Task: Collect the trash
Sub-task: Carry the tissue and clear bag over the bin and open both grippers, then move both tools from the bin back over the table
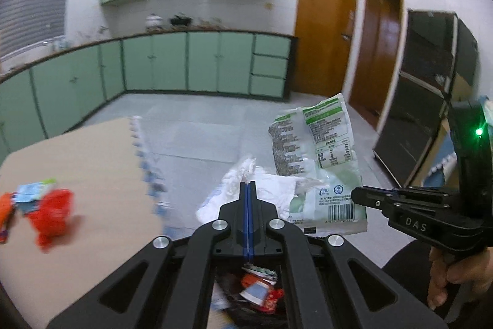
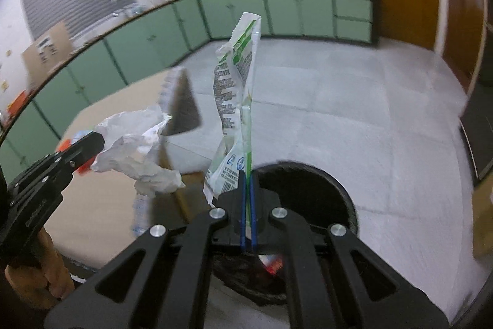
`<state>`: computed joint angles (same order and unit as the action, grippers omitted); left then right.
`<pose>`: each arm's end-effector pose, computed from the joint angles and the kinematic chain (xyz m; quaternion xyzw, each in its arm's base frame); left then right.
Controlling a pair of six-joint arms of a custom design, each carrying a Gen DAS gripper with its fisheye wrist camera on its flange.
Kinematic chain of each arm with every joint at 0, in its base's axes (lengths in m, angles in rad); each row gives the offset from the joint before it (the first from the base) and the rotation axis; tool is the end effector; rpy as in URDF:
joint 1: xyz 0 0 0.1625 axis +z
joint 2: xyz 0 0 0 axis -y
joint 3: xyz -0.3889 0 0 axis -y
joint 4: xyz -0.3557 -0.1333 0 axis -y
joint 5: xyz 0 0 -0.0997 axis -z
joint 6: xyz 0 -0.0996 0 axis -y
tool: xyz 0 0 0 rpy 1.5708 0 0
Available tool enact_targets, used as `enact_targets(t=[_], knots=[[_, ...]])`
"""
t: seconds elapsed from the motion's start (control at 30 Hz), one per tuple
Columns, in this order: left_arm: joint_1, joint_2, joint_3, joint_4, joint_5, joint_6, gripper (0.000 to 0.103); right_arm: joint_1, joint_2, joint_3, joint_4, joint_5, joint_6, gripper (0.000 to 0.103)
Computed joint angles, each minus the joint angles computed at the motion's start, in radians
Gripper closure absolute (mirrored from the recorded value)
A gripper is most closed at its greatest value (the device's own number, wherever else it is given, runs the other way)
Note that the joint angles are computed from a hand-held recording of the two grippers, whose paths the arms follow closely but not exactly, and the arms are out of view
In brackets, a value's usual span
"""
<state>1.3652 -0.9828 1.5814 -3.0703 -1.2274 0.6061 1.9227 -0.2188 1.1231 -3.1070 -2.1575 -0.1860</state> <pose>0.0316 -0.6655 0.3056 0.2818 0.8443 -0.3898 0.2361 0.3246 -0.6574 -0.0407 0.1552 -0.9011 0.3192 0.2493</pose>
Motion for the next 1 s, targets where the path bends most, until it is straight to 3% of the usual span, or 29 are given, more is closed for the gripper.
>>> enact_targets(t=[0.3, 0.37, 0.43, 0.5, 0.67, 0.77, 0.8, 0.93, 1.0], knots=[[0.026, 0.188, -0.119, 0.129, 0.036, -0.011, 0.102, -0.078, 0.053, -0.077, 0.161, -0.043, 0.093, 0.096], [0.034, 0.222, -0.147, 0.152, 0.055, -0.013, 0.097, -0.081, 0.064, -0.093, 0.167, -0.05, 0.094, 0.093], [0.04, 0.234, -0.147, 0.161, 0.061, -0.023, 0.077, -0.082, 0.07, -0.108, 0.177, -0.044, 0.104, 0.091], [0.046, 0.246, -0.155, 0.159, 0.069, -0.021, 0.077, -0.082, 0.075, -0.115, 0.174, -0.038, 0.105, 0.091], [0.044, 0.211, -0.111, 0.11, 0.089, -0.03, 0.077, -0.084, 0.045, -0.08, 0.15, -0.016, 0.075, 0.089], [0.04, 0.166, -0.077, 0.055, 0.108, -0.036, 0.061, -0.065, 0.051, -0.085, 0.127, 0.009, 0.04, 0.08], [0.037, 0.14, -0.049, 0.006, 0.126, -0.031, 0.054, -0.051, 0.064, -0.104, 0.119, 0.022, 0.015, 0.077], [0.053, 0.039, 0.016, -0.114, 0.189, -0.019, 0.053, -0.006, 0.132, -0.223, 0.175, 0.077, -0.03, 0.071], [0.069, -0.01, 0.035, -0.168, 0.224, -0.006, 0.052, 0.022, 0.198, -0.343, 0.246, 0.115, -0.05, 0.07]])
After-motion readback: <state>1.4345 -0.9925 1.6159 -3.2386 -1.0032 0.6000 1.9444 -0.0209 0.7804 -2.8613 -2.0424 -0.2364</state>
